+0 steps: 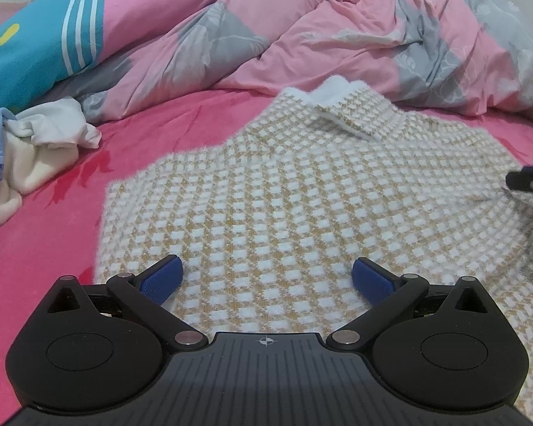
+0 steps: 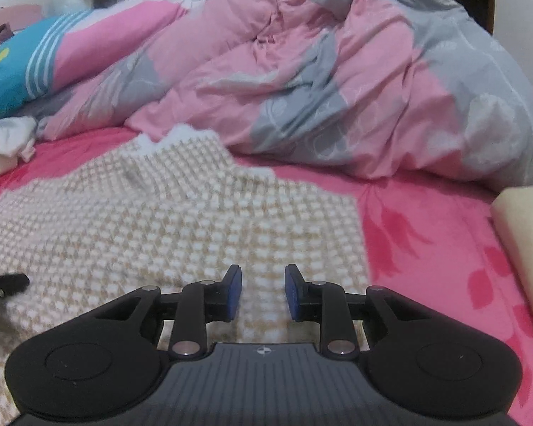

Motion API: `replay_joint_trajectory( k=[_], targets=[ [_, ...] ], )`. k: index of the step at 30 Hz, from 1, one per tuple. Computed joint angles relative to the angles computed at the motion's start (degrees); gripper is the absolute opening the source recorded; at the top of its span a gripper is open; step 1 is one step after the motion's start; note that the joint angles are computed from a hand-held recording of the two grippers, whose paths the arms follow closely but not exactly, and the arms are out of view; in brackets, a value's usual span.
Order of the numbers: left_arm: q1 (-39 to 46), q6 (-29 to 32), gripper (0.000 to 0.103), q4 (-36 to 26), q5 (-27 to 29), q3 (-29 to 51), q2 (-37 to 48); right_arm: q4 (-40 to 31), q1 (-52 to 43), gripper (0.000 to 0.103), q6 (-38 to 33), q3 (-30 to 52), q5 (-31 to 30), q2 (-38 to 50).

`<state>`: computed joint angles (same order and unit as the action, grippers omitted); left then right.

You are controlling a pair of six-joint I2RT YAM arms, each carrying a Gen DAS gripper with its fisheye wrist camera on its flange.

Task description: Fold clothes

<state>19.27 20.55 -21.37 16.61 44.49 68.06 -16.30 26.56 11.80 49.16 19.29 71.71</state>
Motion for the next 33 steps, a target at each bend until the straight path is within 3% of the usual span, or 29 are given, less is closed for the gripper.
replay_joint_trajectory(
  k=[14, 18, 24, 30, 33],
  targets=[
    [-0.15, 0.25, 0.103, 0.22, 0.1, 0.02, 0.26, 8.73, -0.07, 0.028, -0.33, -1.11, -0.59, 6.99],
    [0.09, 0.42, 0.103, 0.03, 0.41, 0.17, 0.35, 5.2, 0.69, 0.029, 0.61, 2.3, 0.44, 7.39],
    [0.41, 1.02, 0.103, 0.79, 0.89, -0.14, 0.51, 7.7, 0.83, 0.028, -0.27, 3.31, -0.28, 8.67],
    [1.96, 2.94, 0.103, 1.14, 4.06, 0.13, 1.03, 12.6, 1.96, 0.028, -3.59, 1.53, 1.96, 12.62],
    [3.71, 3.29, 0.103, 1.86, 7.19, 1.04, 0.94, 11.38, 2.02, 0.028, -4.32, 2.22, 1.98, 12.55]
  ],
)
